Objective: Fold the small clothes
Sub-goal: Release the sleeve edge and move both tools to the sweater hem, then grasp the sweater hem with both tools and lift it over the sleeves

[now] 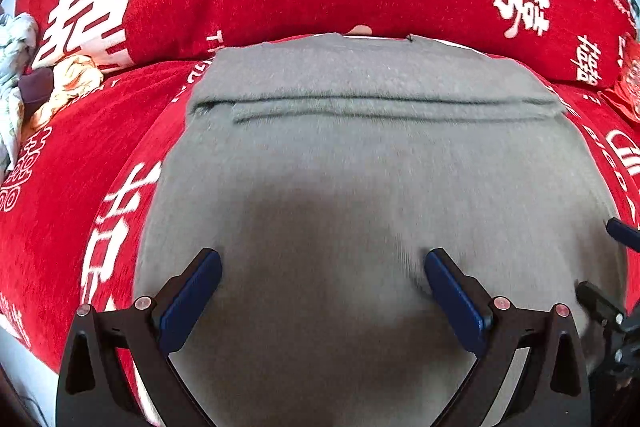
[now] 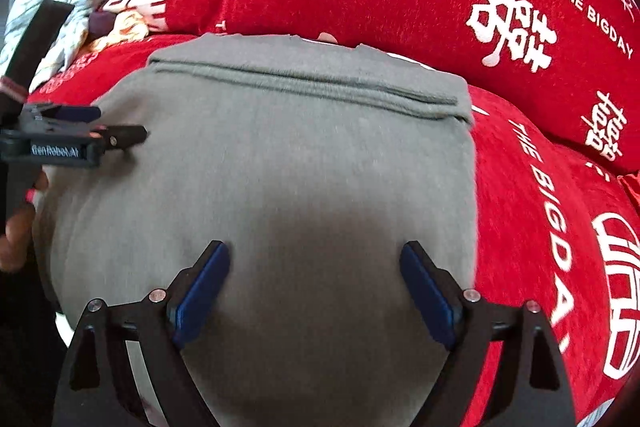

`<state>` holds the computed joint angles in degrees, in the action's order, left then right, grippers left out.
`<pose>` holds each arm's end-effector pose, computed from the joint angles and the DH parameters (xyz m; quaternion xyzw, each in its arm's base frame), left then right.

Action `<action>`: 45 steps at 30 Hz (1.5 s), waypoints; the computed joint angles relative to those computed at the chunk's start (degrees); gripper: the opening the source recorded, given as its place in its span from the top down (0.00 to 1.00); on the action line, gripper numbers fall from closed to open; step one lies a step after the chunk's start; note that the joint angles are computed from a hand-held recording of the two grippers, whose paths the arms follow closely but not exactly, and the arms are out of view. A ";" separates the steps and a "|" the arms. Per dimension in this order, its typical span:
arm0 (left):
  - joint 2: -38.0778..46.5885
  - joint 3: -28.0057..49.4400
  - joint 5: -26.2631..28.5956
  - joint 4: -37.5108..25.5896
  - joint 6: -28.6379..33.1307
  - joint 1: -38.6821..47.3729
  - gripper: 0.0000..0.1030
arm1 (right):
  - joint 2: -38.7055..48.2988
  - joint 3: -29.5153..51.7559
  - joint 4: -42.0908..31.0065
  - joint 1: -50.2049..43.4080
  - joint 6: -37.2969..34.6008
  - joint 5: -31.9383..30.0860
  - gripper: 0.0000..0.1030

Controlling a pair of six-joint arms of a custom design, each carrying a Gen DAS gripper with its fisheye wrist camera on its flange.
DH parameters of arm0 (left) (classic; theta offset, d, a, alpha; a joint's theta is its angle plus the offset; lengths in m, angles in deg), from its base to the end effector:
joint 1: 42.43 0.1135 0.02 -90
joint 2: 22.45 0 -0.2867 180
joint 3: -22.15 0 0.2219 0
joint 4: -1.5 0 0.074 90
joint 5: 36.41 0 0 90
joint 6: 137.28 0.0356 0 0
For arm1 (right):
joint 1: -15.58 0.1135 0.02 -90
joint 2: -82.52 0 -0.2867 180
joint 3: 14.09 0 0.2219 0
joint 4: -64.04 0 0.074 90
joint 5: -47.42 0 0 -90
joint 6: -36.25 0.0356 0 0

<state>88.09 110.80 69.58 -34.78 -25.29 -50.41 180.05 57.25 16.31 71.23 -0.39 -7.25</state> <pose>0.3785 -0.0630 0.2073 0.2831 0.9101 -0.0996 0.2858 0.1779 0.2239 0.2008 0.0236 0.9441 -0.0660 0.3220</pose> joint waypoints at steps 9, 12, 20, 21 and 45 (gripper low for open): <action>-13.68 -17.08 1.64 3.98 5.76 -0.22 0.01 | 4.70 7.87 -4.49 6.48 -1.54 -0.57 0.13; -13.68 -20.52 0.10 5.07 7.19 -1.71 0.00 | 9.99 11.54 -5.42 7.94 -5.32 0.66 0.13; -16.28 -26.23 3.42 7.12 11.37 4.42 0.00 | 6.18 3.27 -6.50 13.70 1.13 4.17 0.05; -16.43 -26.36 3.50 6.62 11.95 5.07 0.00 | 6.42 3.37 -8.65 14.87 2.58 4.42 0.05; -1.56 -10.17 6.30 -18.91 9.86 16.49 0.13 | -11.37 -19.72 14.64 17.68 26.69 -13.28 0.53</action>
<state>86.53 100.62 75.88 -53.68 -15.43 -33.92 168.68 37.53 30.94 88.91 26.29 -20.53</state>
